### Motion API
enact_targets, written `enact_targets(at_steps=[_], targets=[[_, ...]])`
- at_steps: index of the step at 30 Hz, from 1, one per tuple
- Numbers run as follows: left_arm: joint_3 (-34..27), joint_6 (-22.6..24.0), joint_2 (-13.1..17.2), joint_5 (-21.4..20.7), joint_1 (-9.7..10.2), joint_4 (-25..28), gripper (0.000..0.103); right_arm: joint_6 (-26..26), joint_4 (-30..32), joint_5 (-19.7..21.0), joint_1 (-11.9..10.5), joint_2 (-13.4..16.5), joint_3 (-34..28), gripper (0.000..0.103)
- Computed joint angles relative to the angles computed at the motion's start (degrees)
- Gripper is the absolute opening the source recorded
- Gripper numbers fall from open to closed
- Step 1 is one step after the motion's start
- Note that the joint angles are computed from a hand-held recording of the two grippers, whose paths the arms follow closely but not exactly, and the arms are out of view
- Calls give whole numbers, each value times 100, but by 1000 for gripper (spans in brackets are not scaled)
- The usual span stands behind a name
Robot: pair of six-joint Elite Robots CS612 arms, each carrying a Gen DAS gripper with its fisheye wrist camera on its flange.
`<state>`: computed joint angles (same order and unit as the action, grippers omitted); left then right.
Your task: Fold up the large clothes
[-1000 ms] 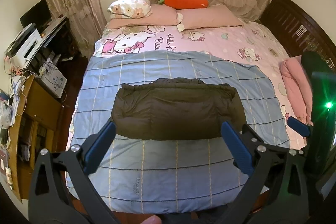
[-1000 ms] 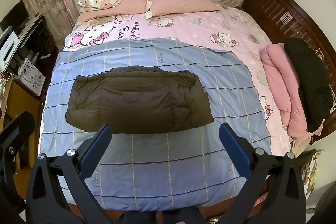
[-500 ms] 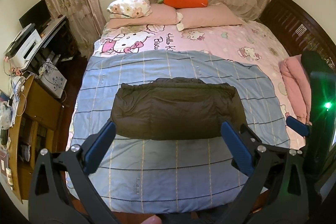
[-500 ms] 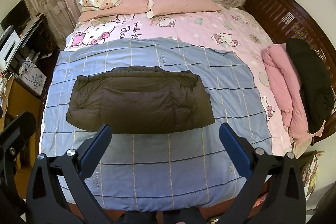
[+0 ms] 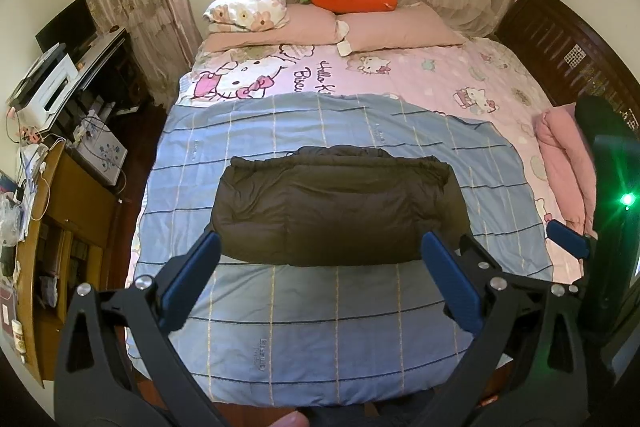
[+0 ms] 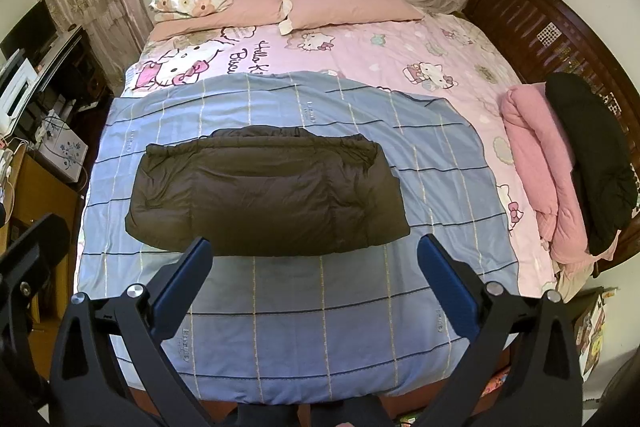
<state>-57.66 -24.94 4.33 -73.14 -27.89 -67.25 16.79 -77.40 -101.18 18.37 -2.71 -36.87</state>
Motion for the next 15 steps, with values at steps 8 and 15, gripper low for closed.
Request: enact_targets(at_steps=[8, 15], targets=[[0, 15, 4, -45, 14, 18, 101, 2, -23, -3, 18, -6, 31, 102], [-44, 94, 39, -162, 37, 29, 101, -42, -49, 13, 6, -21, 74, 102]])
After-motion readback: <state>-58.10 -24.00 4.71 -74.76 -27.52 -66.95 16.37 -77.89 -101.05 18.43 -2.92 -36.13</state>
